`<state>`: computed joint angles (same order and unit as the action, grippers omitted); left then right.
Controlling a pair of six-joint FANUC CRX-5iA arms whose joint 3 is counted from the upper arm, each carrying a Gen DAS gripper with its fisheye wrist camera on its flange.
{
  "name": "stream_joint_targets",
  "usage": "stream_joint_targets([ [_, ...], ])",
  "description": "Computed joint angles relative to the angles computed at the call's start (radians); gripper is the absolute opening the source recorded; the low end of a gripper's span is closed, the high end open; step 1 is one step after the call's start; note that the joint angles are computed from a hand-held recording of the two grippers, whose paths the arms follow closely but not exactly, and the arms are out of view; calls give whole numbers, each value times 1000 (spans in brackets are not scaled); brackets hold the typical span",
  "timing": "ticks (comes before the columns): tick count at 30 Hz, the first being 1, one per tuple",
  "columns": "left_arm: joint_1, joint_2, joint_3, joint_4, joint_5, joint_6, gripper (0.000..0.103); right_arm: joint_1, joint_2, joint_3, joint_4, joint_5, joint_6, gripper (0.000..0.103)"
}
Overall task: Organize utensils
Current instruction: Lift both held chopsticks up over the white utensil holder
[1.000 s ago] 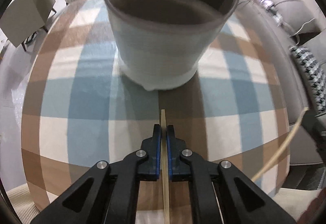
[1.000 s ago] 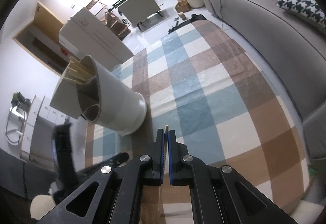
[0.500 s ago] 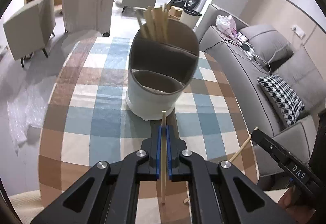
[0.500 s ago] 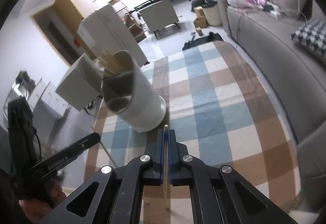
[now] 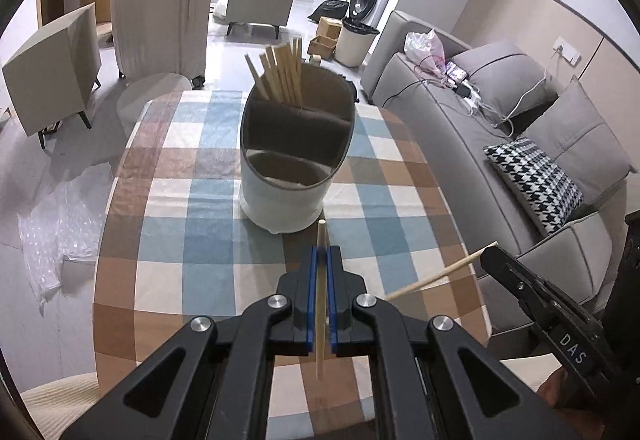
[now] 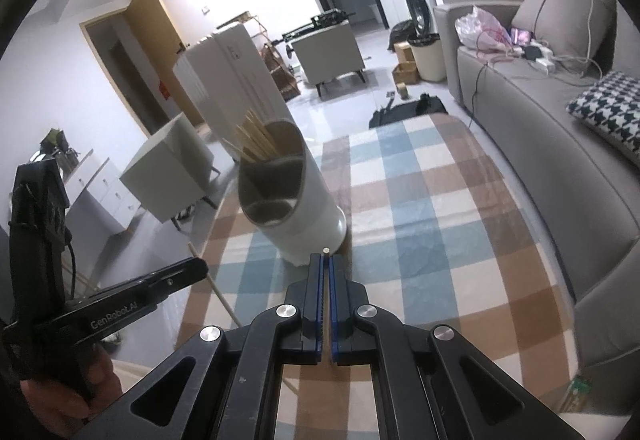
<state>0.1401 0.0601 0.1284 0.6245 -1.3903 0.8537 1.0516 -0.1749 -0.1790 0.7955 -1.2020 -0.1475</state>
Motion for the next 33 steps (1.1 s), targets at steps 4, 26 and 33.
stream_joint_targets([
  [4,6,-8,11,16,-4,-18,0,7,9,17,29,-11,26,1],
  [26,-35,156,345,107,35,113,0,-103,50,192,68,53,212,1],
  [33,-62,253,482,139,54,164,0,-189,115,336,36,94,357,1],
])
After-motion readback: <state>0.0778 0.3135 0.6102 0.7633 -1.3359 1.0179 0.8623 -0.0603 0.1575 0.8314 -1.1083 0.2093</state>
